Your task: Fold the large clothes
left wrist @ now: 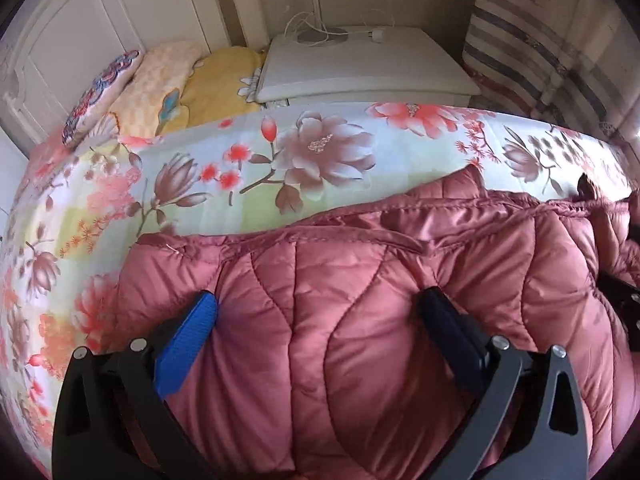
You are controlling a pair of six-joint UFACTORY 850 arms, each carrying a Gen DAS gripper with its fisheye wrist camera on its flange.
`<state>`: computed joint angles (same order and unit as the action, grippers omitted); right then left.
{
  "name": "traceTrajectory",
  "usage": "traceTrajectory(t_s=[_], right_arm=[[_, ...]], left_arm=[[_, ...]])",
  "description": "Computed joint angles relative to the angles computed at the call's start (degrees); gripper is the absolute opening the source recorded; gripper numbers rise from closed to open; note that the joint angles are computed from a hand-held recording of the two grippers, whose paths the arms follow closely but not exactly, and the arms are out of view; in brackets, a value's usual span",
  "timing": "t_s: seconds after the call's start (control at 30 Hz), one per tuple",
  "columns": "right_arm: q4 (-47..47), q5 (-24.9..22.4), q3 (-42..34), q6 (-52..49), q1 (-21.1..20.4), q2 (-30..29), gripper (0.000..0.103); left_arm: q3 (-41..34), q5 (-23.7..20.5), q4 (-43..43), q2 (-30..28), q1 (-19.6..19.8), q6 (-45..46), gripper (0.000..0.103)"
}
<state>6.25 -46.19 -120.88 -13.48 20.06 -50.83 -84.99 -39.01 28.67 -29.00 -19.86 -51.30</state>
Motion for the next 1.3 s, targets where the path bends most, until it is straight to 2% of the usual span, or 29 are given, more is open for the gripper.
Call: traceTrajectory(t_s=[0.1,0.17,0.27,0.3,0.37,0.4,0.43,0.47,0.57,0.6,0.7,0.8,0.87,0.97,1.03,1.1,1.2,1.3], right_arm=[[-0.06,-3.15,-3.77,-1.12,-0.19,-1.75,0.099],[-1.78,-2.39,-3.71,1.03,-0.91,-0.63,0.097],[-6.27,1.47,1.31,4.79,-2.26,4.16,0.098],[-7.09,0.63,1.31,5.1,-2.82,4.24,0.098],[-7.93,-4.34,-2.53,7.2,-4.24,0.73,0.098],[-5.0,-7.3,-5.65,6.42,-5.07,-2.05,0.098],[0.24,-7.97,-7.04,6.45,-6.14,-4.28,0.099],[3.08,-6.25,-7.19,4.09,-6.86,-4.37,0.099],[0.5,-9.12,-12.0,4.36,-6.18,-6.57,0.099],[-1.45,-8.71,-12.03,6.17,-6.07,-6.07,0.098],[-7.56,-4.34,-5.47,12.98,-5.61,0.01,0.098],[-4.98,3.88,9.84,8.0,-4.78,11.04,0.098],[2.06,8.05,20.16,-0.32,-3.61,18.33,0.098],[4.78,12.67,30.02,-6.71,-0.27,24.36,0.098],[-2.31,14.54,32.73,-2.56,2.21,23.4,0.099],[-3.52,18.77,34.75,-0.11,3.11,22.75,0.099],[-2.73,14.32,32.02,-1.06,2.8,21.88,0.099],[0.04,14.01,31.39,-3.8,2.31,21.0,0.099]], left_arm=[[1.72,2.43,0.94,0.74,0.46,-1.35,0.101],[2.69,3.27,2.73,1.19,0.27,-3.0,0.101],[3.31,3.63,4.77,1.44,-0.01,-4.84,0.101],[3.23,3.58,4.82,1.39,-0.05,-4.88,0.101],[3.26,3.61,4.73,1.41,-0.08,-4.9,0.101],[3.45,3.93,4.6,1.51,-0.02,-4.86,0.101],[3.66,4.27,4.52,1.62,0.05,-4.95,0.101],[3.83,4.72,4.23,1.72,0.21,-4.94,0.101],[4.7,5.73,5.0,2.18,0.3,-6.09,0.101],[4.8,5.81,5.28,2.27,0.25,-6.44,0.101],[5.13,5.93,6.67,2.45,0.04,-7.71,0.101],[5.31,6.3,6.49,2.54,0.15,-7.6,0.101],[5.29,6.27,6.49,2.53,0.14,-7.65,0.101],[5.44,6.37,6.93,2.59,0.12,-8.1,0.101],[5.46,6.47,6.78,2.61,0.14,-8.02,0.101],[5.44,6.66,6.13,2.7,0.28,-7.72,0.101],[6.0,7.08,3.07,3.88,0.63,-5.27,0.101],[10.74,9.62,1.9,10.23,-0.62,-6.62,0.1]])
